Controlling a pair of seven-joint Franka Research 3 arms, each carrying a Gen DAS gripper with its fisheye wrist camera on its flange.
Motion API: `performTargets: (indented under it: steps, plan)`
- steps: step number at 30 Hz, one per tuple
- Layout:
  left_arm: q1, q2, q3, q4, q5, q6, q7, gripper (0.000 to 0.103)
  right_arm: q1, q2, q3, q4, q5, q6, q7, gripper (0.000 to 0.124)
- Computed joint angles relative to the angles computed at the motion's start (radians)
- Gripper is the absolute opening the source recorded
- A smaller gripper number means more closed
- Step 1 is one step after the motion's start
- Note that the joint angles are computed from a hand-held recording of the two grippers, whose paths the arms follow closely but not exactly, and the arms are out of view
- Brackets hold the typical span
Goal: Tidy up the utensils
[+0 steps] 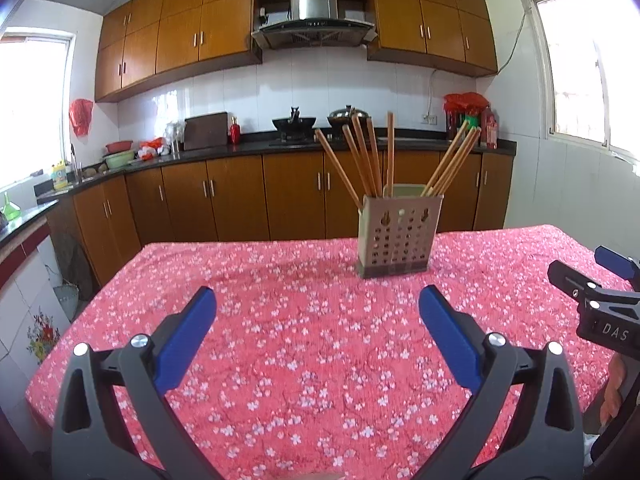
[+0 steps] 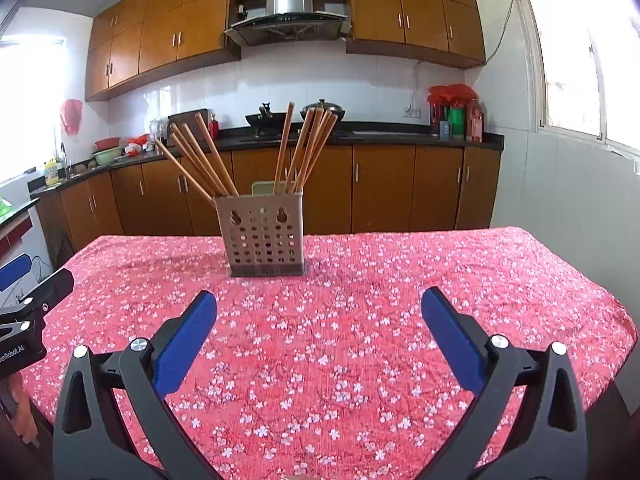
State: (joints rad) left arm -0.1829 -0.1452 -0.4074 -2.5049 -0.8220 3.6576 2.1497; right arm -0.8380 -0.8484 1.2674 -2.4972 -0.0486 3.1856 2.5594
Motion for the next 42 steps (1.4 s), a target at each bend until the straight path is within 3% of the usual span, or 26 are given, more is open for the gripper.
performTargets:
  steps: [42]
  plan:
    - [-0.019, 0.023, 0.015, 0.007, 0.01, -0.02, -0.011, 0.099, 0.014, 0.047, 0.0, -0.01, -0.019, -0.016, 0.033, 0.101]
